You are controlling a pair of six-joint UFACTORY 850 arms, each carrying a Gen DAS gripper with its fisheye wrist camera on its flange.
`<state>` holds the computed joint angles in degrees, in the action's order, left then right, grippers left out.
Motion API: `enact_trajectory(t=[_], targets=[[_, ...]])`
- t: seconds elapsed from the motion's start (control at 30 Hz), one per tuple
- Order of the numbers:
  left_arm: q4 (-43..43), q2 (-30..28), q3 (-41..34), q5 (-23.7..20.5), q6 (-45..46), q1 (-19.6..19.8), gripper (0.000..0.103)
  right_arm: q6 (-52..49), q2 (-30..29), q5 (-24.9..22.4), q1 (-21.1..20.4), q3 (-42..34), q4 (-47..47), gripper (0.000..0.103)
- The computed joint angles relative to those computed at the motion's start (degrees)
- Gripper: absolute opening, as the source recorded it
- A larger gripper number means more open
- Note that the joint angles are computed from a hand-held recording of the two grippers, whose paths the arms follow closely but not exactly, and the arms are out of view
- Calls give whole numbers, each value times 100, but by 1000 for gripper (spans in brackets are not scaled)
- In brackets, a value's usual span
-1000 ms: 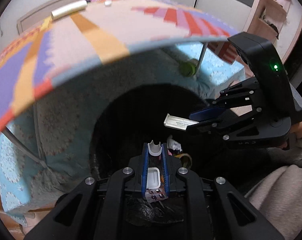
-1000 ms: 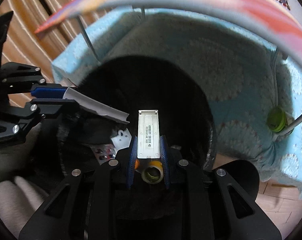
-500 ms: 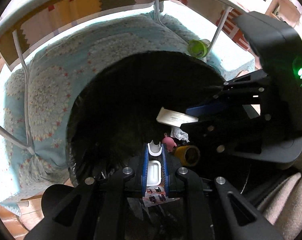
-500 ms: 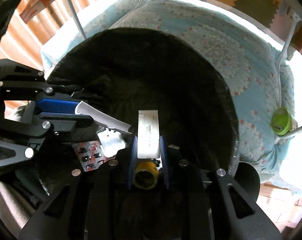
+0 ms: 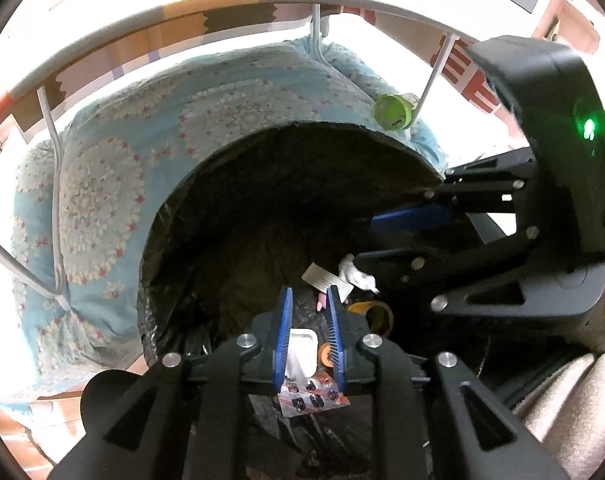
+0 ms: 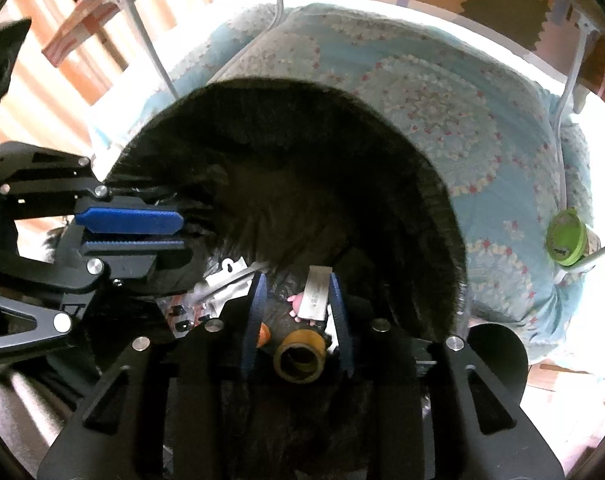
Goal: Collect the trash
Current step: 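Open both tools to drop the strip and card into the bin, then raise both tools back over the bed toward the paper roll and cap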
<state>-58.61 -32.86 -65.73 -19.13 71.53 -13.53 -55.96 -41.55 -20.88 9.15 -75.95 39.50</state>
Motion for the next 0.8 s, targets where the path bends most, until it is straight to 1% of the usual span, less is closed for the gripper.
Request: enact_trajectory(t=[0.03, 0.07, 0.1, 0.17, 0.27, 0.43, 0.6, 0.8], targets=[[-41, 25, 14, -43, 40, 13, 18, -34, 20, -23, -12, 7, 48, 33], [-74, 66, 39, -39, 70, 19, 24, -147, 74, -40, -38, 44, 180, 33], [-129, 97, 63, -24, 124, 23, 34, -245, 128, -29, -54, 86, 287, 33], [-493, 227, 162, 18, 454, 46, 50, -445, 227, -33, -86, 153, 490, 33], [-1047, 427, 271, -64, 1024, 114, 50, -749, 402, -3, -135, 268, 792, 33], [-1442, 726, 375, -125, 1447, 180, 50, -1303, 682, 21, -187, 417, 1306, 33], [-1916, 1032, 429, -175, 1983, 242, 50, -2033, 976, -37, -268, 536, 2028, 33], [-2381, 1286, 419, -272, 2615, 326, 50, -2734, 1226, -95, -329, 586, 2707, 33]])
